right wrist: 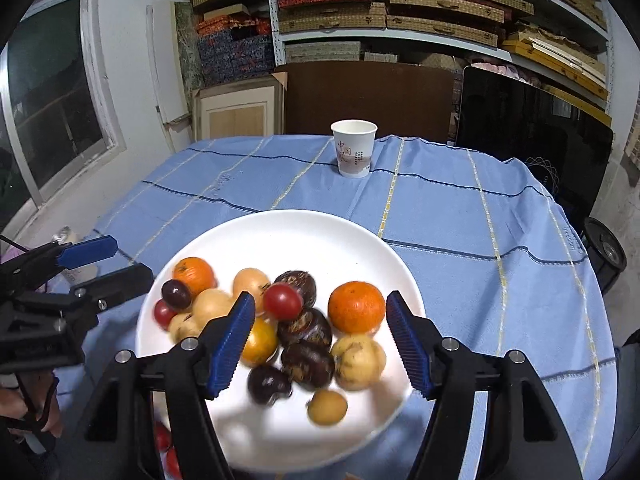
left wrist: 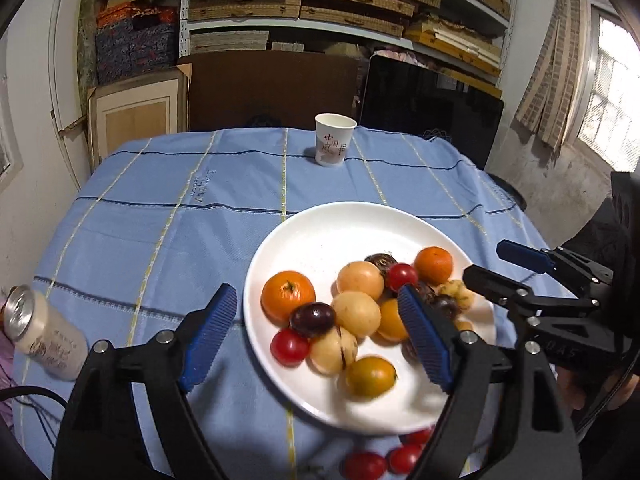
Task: Organize fruits
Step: 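Carry the tomato and purple fruit onto the white plate and open both tools, then grasp the large dark brown fruit on the cloth with the right tool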
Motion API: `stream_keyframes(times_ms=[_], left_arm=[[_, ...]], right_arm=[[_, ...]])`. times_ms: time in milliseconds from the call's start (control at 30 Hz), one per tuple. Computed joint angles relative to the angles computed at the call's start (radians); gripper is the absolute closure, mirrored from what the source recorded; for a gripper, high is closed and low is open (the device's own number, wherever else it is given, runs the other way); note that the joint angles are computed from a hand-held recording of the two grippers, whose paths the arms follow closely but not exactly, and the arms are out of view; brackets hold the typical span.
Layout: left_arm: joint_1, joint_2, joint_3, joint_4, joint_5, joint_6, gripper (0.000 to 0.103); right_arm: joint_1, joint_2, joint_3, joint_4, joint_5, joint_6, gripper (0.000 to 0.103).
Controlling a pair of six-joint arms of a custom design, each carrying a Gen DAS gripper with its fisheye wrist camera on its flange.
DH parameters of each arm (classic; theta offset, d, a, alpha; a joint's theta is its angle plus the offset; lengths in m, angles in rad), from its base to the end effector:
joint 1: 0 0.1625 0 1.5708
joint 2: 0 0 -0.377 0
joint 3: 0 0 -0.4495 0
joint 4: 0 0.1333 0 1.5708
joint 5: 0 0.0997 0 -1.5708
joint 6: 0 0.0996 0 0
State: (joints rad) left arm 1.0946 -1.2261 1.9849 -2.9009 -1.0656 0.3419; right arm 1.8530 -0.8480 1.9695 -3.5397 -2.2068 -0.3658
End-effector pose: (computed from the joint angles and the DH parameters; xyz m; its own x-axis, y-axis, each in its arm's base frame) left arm -0.1067 -0.6027 0.1886 -0.7164 0.4095 -0.5648 0.6643 0.6478 -0.3729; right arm 0.2301 -0.5274 0.0620 -0.7714 -0.0373 0.6353 -0.4929 0.6665 -0.5593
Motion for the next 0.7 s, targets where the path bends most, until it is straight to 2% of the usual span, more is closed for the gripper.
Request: stream_keyframes(times_ms=[67,133,300,367,467,600,700], left_arm=[[-0.01,-0.058,0.052,-0.01,0.0,0.007,0.014],[-0.023,-0.134,0.124,-0.019,-0.008,0.02,0.012],[-0.039,-0.298,0.265,0.038,-0.031,0.017,0.012],[-0.043,-0.345,0.323,0.029,-0.009,0.028,0.01],[-0.038,-0.376,0.37,0.052,0.014,0.019,0.01],[-0.026,-0.393,0.394,0.086,0.036,-0.013,0.01],[-0.019,-0.397,0.405,0.086,0.042,-0.015,0.01]], right_arm=[[0.014,-0.029,0.055,-0.016,-0.002,0.007,0.035],[0.03,-0.048,0.108,-0.027,-0.007,0.019,0.035],[0.072,-0.015,0.206,-0.099,-0.054,0.026,0.035],[0.083,0.029,0.225,-0.137,-0.077,0.023,0.034],[0.091,0.092,0.21,-0.158,-0.125,0.024,0.035],[0.087,0.13,0.189,-0.131,-0.139,0.041,0.043],[0.09,0.155,0.163,-0.137,-0.168,0.031,0.043]])
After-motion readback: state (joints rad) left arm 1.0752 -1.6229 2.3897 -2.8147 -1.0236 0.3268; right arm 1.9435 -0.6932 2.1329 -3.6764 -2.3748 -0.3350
